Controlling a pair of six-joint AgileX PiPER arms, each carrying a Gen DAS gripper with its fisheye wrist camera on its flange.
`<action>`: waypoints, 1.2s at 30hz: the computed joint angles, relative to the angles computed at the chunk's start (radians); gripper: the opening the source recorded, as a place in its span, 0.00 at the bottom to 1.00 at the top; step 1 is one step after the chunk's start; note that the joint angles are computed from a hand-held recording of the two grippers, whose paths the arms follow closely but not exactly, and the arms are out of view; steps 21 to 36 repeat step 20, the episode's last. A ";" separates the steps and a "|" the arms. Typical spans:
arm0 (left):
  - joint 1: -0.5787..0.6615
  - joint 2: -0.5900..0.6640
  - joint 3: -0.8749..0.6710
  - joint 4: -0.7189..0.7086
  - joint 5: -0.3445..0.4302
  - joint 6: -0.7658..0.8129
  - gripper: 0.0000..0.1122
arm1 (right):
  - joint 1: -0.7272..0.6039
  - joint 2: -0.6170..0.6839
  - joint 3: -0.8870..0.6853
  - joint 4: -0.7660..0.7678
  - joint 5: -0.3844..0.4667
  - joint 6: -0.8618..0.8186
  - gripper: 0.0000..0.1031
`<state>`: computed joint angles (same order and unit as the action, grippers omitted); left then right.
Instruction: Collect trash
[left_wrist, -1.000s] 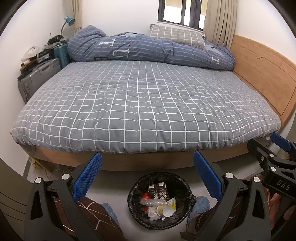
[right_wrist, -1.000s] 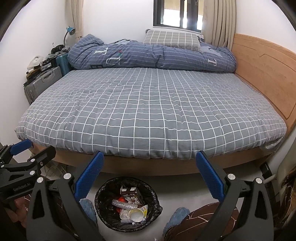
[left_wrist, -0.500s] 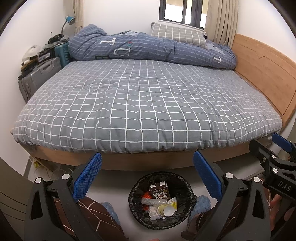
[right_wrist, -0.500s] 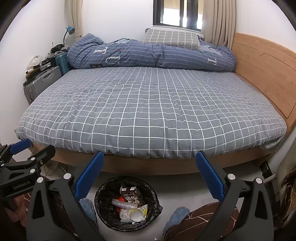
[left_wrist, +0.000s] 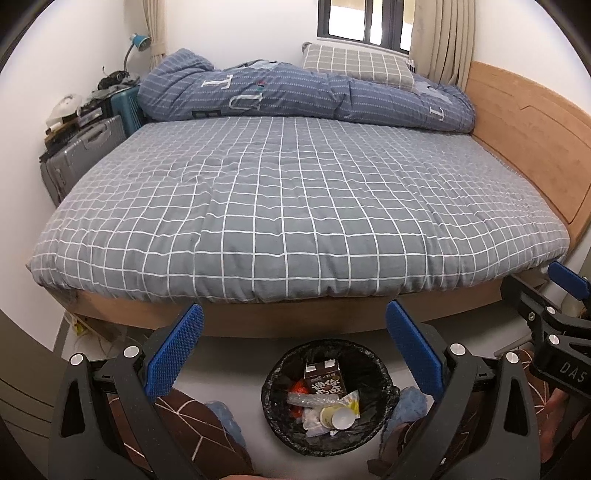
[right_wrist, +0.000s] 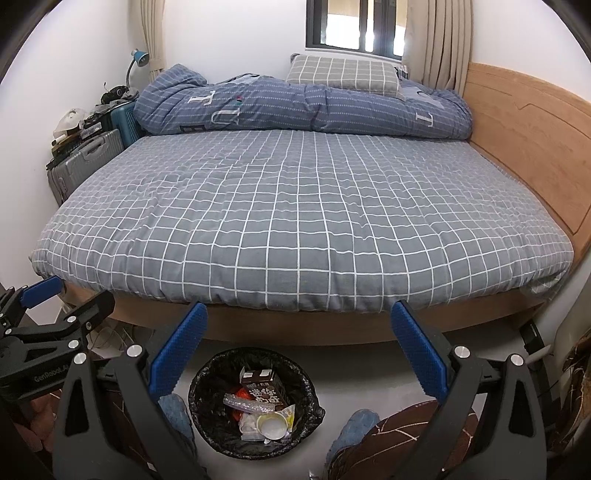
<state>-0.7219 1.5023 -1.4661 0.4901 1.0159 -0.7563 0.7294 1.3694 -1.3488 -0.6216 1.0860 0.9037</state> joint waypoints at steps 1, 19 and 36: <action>-0.002 -0.001 0.002 0.006 0.002 -0.001 0.87 | 0.000 0.001 0.002 0.001 -0.001 0.000 0.93; 0.033 -0.009 0.022 -0.061 -0.032 0.043 0.87 | 0.005 0.008 0.001 0.007 -0.002 0.004 0.93; 0.034 -0.009 0.023 -0.056 -0.030 0.040 0.87 | 0.004 0.007 0.000 0.007 -0.002 0.001 0.93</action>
